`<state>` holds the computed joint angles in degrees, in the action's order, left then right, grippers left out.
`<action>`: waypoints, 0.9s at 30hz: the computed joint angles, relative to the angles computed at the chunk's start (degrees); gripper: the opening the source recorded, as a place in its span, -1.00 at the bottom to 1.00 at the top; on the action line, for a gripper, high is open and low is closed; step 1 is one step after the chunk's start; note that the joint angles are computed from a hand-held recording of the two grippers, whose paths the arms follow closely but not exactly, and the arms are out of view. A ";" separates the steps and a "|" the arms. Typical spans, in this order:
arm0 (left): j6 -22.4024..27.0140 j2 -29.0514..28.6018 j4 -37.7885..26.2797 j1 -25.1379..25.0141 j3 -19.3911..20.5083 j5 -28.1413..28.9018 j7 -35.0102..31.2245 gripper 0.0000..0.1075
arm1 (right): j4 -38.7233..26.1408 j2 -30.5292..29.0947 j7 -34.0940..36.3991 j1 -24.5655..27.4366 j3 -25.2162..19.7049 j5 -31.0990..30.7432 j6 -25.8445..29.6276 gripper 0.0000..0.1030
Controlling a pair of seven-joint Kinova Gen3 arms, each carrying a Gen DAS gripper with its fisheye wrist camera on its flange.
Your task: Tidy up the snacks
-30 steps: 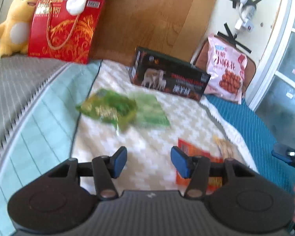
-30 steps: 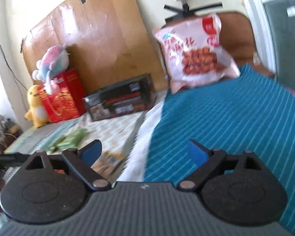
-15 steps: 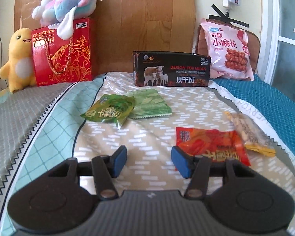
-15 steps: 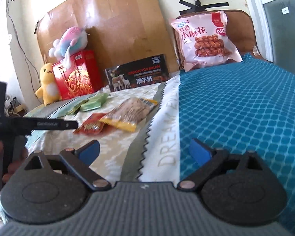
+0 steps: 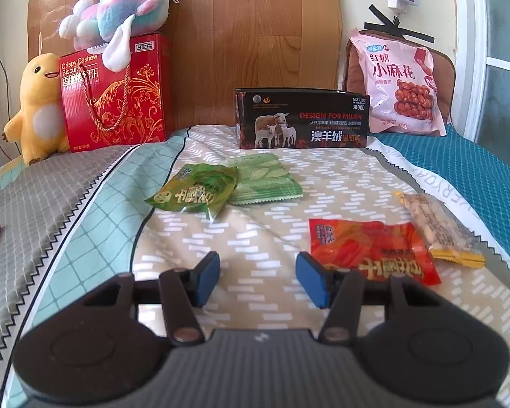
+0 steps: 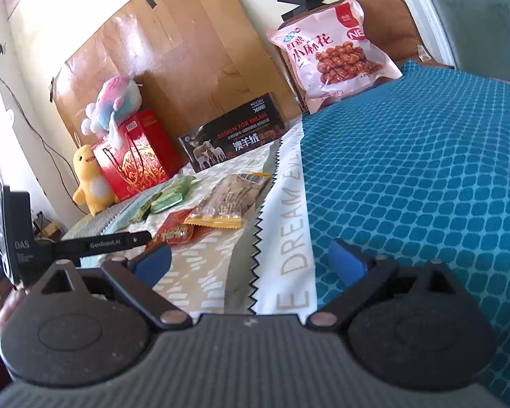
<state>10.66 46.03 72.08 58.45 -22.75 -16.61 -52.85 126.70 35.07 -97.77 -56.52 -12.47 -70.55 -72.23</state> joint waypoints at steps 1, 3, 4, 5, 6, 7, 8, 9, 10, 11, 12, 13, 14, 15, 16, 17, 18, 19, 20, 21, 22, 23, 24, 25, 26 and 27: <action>0.11 0.05 -0.11 0.02 -0.05 -0.01 -0.04 -0.03 | 0.65 -0.04 -1.42 0.23 -0.05 0.85 -0.23 0.95; 0.21 0.12 -0.28 -0.12 0.04 -0.05 -0.14 -0.02 | 2.03 -0.10 -4.17 0.65 -0.01 2.77 -0.66 0.95; 0.27 0.13 -0.31 -0.06 -0.06 -0.04 -0.06 -0.01 | 2.59 -0.15 -5.16 0.78 0.06 3.56 -0.76 0.95; 0.25 0.12 -0.33 -0.23 0.09 -0.10 -0.17 -0.01 | 2.95 -0.22 -5.88 0.83 0.10 4.10 -0.78 0.95; 0.31 0.14 -0.35 -0.13 -0.04 -0.10 -0.08 -0.01 | 3.49 -0.35 -6.69 1.02 0.18 4.90 -0.73 0.95; 0.26 0.16 -0.35 -0.19 -0.01 -0.12 -0.09 -0.01 | 3.79 -0.45 -7.35 1.05 0.23 5.35 -0.72 0.95; 0.28 0.16 -0.34 -0.11 -0.11 -0.11 0.01 -0.01 | 4.22 -0.54 -8.24 1.14 0.27 5.97 -0.77 0.95; 0.30 0.17 -0.34 -0.05 -0.19 -0.12 0.08 -0.01 | 4.63 -0.61 -9.09 1.22 0.32 6.53 -0.84 0.95; 0.30 0.17 -0.34 -0.05 -0.18 -0.14 0.10 -0.01 | 5.01 -0.71 -9.85 1.33 0.39 7.09 -0.84 0.95; 0.41 0.22 -0.38 0.15 -0.41 -0.18 0.23 0.00 | 5.33 -0.86 -10.43 1.48 0.48 7.61 -0.71 0.95; 0.49 0.24 -0.41 0.25 -0.50 -0.24 0.32 0.00 | 5.66 -1.09 -10.77 1.69 0.58 8.13 -0.43 0.95; 0.48 0.24 -0.41 0.22 -0.47 -0.30 0.36 0.00 | 5.77 -1.30 -10.80 1.76 0.67 8.32 -0.08 0.95; 0.45 0.23 -0.40 0.17 -0.40 -0.35 0.38 0.00 | 5.87 -1.51 -10.77 1.87 0.78 8.50 0.27 0.95; 0.45 0.22 -0.40 0.16 -0.39 -0.39 0.42 0.00 | 5.75 -1.70 -10.48 1.84 0.86 8.34 0.65 0.95; 0.45 0.22 -0.40 0.16 -0.36 -0.42 0.45 -0.01 | 5.52 -1.86 -10.02 1.70 0.91 7.95 0.98 0.95; 0.51 0.24 -0.41 0.29 -0.50 -0.43 0.58 -0.01 | 5.43 -1.95 -9.76 1.62 0.96 7.79 1.18 0.95; 0.48 0.21 -0.38 0.25 -0.42 -0.48 0.58 -0.01 | 5.33 -2.03 -9.46 1.55 1.01 7.63 1.38 0.94; 0.43 0.18 -0.34 0.21 -0.36 -0.51 0.59 -0.01 | 5.30 -2.09 -9.17 1.52 1.06 7.56 1.55 0.94; 0.37 0.14 -0.32 0.04 -0.13 -0.55 0.47 -0.01 | 5.29 -2.18 -8.82 1.55 1.13 7.51 1.76 0.94; 0.45 0.13 -0.36 0.04 -0.10 -0.55 0.45 -0.01 | 5.20 -2.38 -8.29 1.62 1.20 7.38 2.15 0.94; 0.49 0.14 -0.39 0.03 -0.08 -0.58 0.42 -0.01 | 4.83 -2.61 -7.44 1.58 1.23 6.74 2.64 0.94; 0.48 0.14 -0.38 0.07 -0.12 -0.59 0.47 -0.01 | 4.14 -2.76 -6.26 1.34 1.24 5.52 3.08 0.94; 0.45 0.13 -0.34 0.12 -0.18 -0.57 0.56 -0.01 | 3.56 -2.86 -5.30 1.22 1.23 4.46 3.41 0.94; 0.37 0.12 -0.27 0.18 -0.25 -0.57 0.63 -0.01 | 3.38 -2.89 -5.04 1.24 1.17 4.06 3.50 0.94; 0.19 0.08 -0.13 0.15 -0.26 -0.55 0.65 -0.01 | 3.29 -2.93 -4.86 1.34 1.12 3.91 3.64 0.94; 0.01 0.05 -0.01 0.16 -0.30 -0.46 0.73 -0.01 | 3.01 -2.98 -4.18 1.31 1.11 3.42 3.85 0.94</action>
<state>10.68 46.09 72.07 58.61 -23.05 -17.07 -52.12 129.72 32.09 -101.94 -55.21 -11.37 -67.14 -68.37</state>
